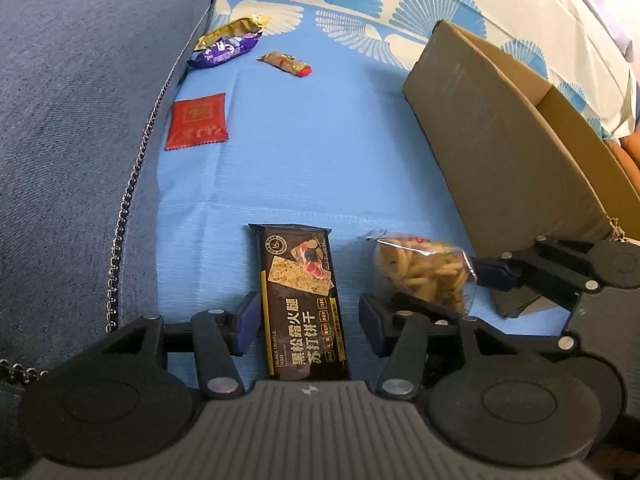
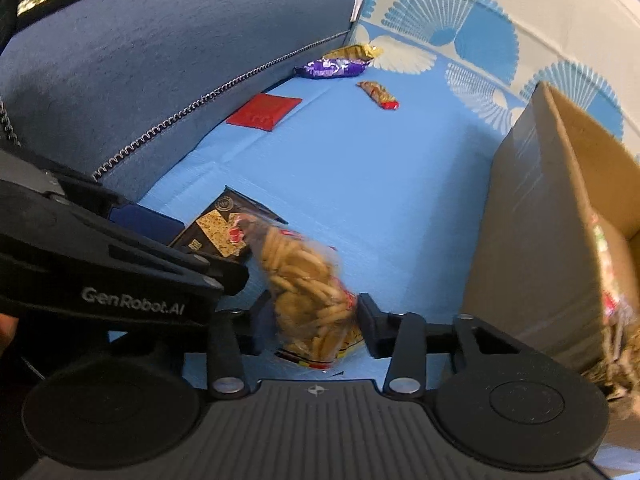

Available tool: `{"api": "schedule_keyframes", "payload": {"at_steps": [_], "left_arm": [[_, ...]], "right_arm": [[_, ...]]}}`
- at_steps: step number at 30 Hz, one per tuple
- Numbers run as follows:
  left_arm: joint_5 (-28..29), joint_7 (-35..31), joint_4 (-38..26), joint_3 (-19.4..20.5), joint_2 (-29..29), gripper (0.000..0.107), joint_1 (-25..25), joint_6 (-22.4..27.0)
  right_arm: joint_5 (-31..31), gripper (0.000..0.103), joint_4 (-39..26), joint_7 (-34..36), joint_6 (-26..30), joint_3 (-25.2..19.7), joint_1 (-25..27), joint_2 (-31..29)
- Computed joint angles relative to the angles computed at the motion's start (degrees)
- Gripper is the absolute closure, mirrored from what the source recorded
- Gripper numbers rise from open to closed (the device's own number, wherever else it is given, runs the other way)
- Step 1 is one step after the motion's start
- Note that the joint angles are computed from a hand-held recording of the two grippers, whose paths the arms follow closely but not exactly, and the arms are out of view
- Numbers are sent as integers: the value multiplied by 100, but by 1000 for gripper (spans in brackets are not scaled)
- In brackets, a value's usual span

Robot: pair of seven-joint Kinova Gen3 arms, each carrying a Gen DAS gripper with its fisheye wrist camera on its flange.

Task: Organize snacks
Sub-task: 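Hold the biscuit bag and cracker pack above the bed beside each other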

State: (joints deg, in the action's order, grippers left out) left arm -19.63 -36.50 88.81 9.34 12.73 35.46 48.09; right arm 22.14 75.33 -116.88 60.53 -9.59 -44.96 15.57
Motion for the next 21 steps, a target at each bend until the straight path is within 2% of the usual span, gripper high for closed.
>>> {"api": "schedule_keyframes", "payload": {"at_steps": [6, 7, 9, 15, 21], "left_arm": [[111, -92, -163, -5, 126, 51, -35, 232], [31, -46, -216, -24, 162, 53, 21, 303], [-175, 131, -272, -77, 201, 66, 164, 423], [-603, 742, -90, -139, 57, 67, 321, 324], [-63, 320, -158, -1, 87, 66, -30, 310]], "right_arm": [[124, 60, -46, -36, 114, 22, -72, 47], [143, 60, -37, -33, 111, 21, -82, 46], [170, 60, -31, -32, 101, 22, -95, 53], [214, 60, 4, -182, 57, 46, -102, 24], [195, 60, -28, -123, 136, 21, -86, 66]]}}
